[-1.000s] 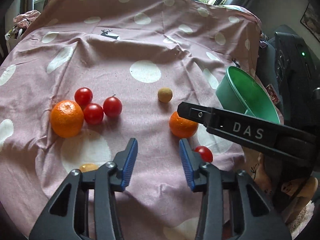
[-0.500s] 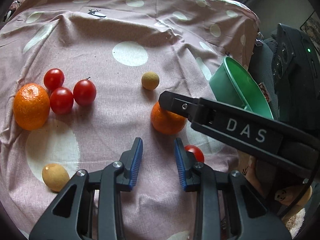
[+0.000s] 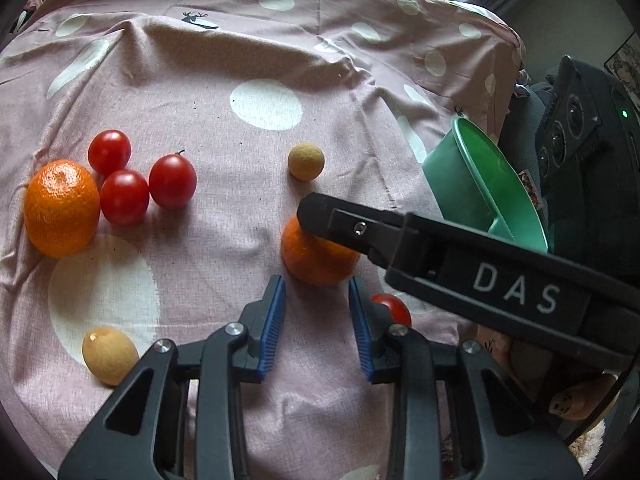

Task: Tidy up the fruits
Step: 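Close the right tool around the orange and lift it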

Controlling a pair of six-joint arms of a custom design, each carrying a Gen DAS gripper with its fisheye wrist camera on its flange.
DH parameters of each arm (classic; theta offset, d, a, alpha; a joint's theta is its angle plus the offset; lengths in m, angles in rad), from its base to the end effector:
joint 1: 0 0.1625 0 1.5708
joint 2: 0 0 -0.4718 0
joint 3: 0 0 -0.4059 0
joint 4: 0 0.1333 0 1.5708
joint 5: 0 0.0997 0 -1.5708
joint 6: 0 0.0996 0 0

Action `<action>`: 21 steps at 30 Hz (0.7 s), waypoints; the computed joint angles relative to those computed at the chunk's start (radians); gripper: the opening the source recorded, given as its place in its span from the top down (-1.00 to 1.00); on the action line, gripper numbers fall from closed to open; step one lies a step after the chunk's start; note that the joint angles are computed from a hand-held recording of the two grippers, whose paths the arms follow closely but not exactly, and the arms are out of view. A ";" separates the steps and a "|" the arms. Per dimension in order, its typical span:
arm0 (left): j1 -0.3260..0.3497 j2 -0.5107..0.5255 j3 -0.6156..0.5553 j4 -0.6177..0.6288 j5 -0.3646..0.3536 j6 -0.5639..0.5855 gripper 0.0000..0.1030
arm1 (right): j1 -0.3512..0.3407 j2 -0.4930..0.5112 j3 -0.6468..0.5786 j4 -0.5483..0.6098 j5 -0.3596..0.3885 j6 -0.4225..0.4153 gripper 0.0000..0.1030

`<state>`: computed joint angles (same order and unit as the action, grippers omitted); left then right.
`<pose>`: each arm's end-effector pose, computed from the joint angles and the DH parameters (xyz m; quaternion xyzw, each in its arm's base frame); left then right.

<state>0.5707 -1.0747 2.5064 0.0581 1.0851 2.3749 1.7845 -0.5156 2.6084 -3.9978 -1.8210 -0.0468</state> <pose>-0.0616 -0.2532 0.0796 0.1033 0.9644 -0.2106 0.1221 0.1770 -0.3033 -0.0152 0.1065 -0.9728 0.1747 0.1089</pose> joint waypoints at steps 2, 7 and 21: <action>-0.011 0.005 0.000 0.017 -0.011 -0.021 0.36 | -0.003 -0.005 0.002 0.015 0.020 -0.005 0.28; -0.011 0.005 -0.001 0.055 -0.023 -0.053 0.36 | -0.033 -0.032 0.015 0.056 0.098 -0.019 0.33; 0.012 -0.011 -0.005 0.037 -0.008 -0.029 0.11 | -0.027 -0.023 0.006 0.029 0.058 -0.014 0.33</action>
